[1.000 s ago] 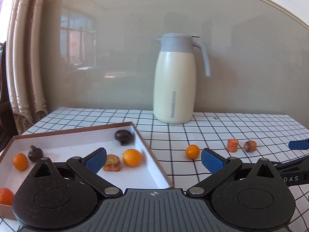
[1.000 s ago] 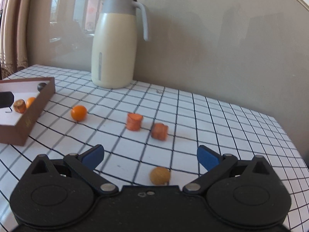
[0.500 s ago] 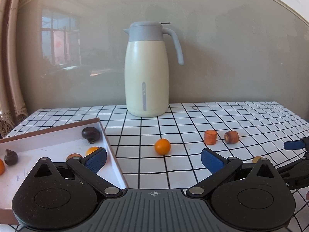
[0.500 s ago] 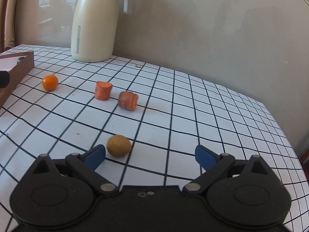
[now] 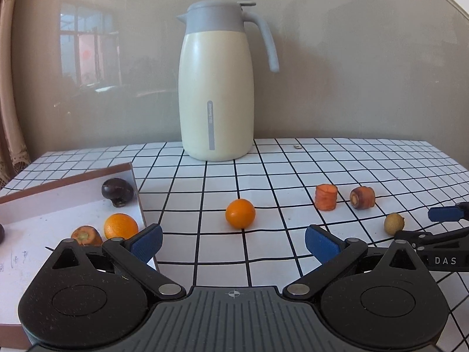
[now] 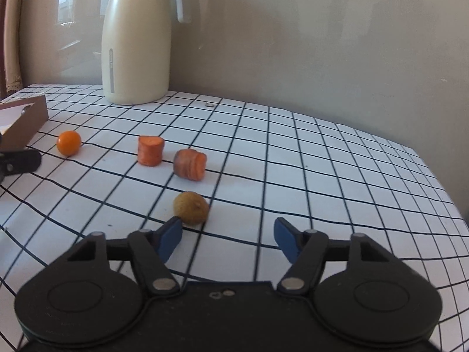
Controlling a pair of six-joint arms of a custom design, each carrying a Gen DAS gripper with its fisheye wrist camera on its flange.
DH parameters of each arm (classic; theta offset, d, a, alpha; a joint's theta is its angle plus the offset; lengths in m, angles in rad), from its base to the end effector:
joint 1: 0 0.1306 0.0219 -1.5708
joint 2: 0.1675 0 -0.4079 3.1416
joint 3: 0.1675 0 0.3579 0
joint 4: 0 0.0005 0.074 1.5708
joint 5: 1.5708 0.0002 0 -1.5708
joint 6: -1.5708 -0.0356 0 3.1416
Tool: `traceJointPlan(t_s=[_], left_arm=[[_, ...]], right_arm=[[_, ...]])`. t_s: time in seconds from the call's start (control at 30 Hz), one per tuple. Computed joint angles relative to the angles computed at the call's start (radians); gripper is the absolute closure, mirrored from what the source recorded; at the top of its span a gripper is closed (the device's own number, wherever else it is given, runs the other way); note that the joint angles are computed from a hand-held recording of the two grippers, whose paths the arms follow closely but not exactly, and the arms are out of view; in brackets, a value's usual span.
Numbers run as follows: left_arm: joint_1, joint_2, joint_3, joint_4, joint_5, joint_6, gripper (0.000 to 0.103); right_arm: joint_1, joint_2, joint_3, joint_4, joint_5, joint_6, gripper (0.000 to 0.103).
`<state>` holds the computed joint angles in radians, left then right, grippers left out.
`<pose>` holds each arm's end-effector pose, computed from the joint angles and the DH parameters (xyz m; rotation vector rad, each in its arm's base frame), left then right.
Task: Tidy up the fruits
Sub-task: 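Close right gripper on small tan fruit while left gripper closes on tangerine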
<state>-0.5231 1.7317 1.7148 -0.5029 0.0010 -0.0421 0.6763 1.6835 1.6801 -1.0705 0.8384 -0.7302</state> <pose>0.5250 -0.3034 0.4560 0.5873 2.0203 -0.2916 0.4373 0.3164 0.4353 0.3097 2.2051 -0.3891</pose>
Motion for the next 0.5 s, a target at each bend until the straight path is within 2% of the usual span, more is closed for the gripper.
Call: traceJointPlan(t_s=[0.13,0.33,0.37,0.43,0.5], left_arm=[[-0.007,0.022,0.020,-0.007,-0.016,0.013,0.000],[-0.016,0.062,0.058,-0.015,-0.027,0.024,0.002],[-0.017,0.065,0.058,-0.007,-0.035,0.021,0.004],[-0.019,0.079,0.074,-0.011,-0.049,0.009,0.015],[-0.015,0.091,0.095,-0.030,-0.033,0.026,0.019]], right_arm=[[-0.006,0.011,0.005,0.046,-0.016,0.039,0.051],[-0.013,0.009,-0.011,0.112,-0.033,0.074,0.063],[-0.014,0.009,-0.011,0.119,-0.035,0.079,0.066],[-0.017,0.012,-0.009,0.130,-0.044,0.090,0.071],[-0.020,0.017,-0.004,0.139,-0.052,0.102,0.076]])
